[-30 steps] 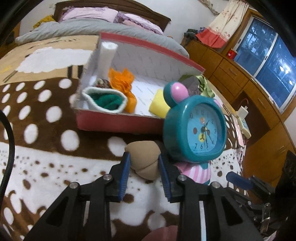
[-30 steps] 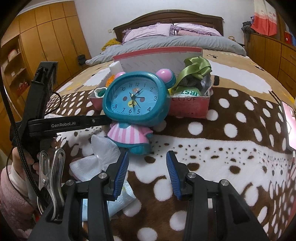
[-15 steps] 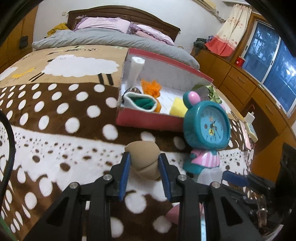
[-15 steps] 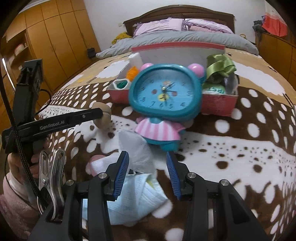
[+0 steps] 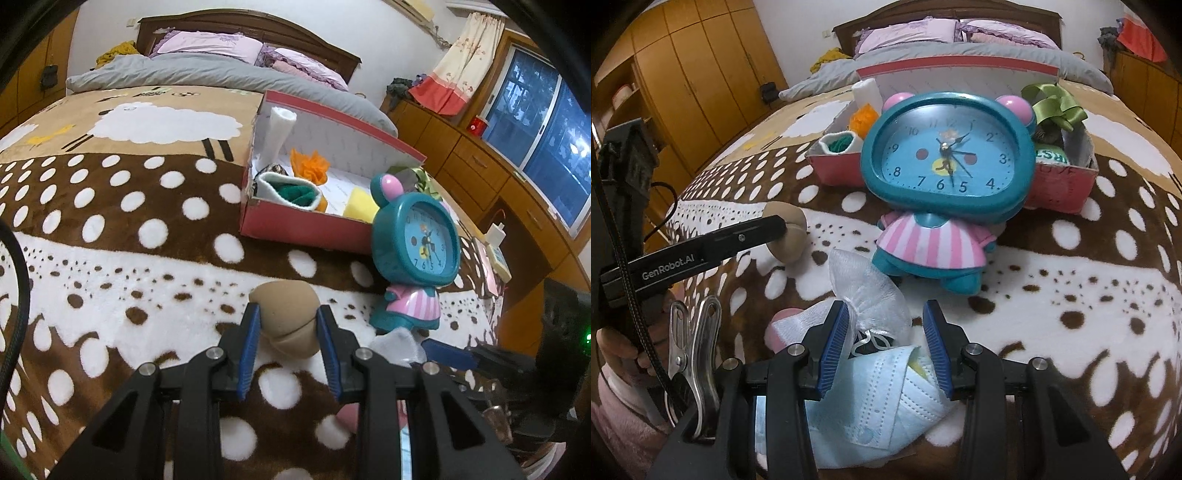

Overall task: Organize soft objects
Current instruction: 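Grasp beige pad with left tool while right tool grasps white mesh bag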

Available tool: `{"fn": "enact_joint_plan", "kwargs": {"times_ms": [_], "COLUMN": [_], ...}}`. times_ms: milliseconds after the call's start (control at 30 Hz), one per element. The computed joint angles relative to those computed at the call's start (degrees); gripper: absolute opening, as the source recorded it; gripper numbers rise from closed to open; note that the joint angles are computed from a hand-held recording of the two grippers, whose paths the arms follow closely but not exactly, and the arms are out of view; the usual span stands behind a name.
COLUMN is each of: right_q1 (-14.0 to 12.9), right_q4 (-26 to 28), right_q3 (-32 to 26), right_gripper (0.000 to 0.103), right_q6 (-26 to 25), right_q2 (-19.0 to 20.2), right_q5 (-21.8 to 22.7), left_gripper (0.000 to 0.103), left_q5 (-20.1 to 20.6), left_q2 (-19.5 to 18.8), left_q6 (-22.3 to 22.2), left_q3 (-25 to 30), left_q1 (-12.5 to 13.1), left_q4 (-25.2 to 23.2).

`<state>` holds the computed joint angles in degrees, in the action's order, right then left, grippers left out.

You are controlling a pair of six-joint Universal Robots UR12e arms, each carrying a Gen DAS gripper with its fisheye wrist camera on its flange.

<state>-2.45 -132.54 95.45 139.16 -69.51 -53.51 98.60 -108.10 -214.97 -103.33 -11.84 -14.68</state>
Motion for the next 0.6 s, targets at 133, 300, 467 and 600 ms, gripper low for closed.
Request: {"fn": "enact_joint_plan", "kwargs": {"times_ms": [133,300,467,600], "right_q1": [0.35,0.48,0.05,-0.49], "right_q4": [1.12,0.29,-0.81,-1.56], "right_q3": [-0.40,-0.03,0.53,1.01], "right_gripper": [0.043,0.035,0.026,0.021], "right_q6": [-0.79,-1.60,-1.45,-0.94], "right_q2": [0.41,0.47,0.26,-0.08], "right_q5": [-0.06,0.73,2.52,4.30], "left_gripper": [0.033,0.033,0.032,0.032], "left_q5": [-0.03,-0.02,0.24,0.83], "left_q2": [-0.02,0.02,0.07,0.25], "left_q6": [0.00,0.10,0.17,0.26], "left_q3": [0.05,0.00,-0.07,-0.04], "left_q1": [0.02,0.01,-0.02,-0.25], "left_q4": [-0.09,-0.07,-0.04,-0.17]}}
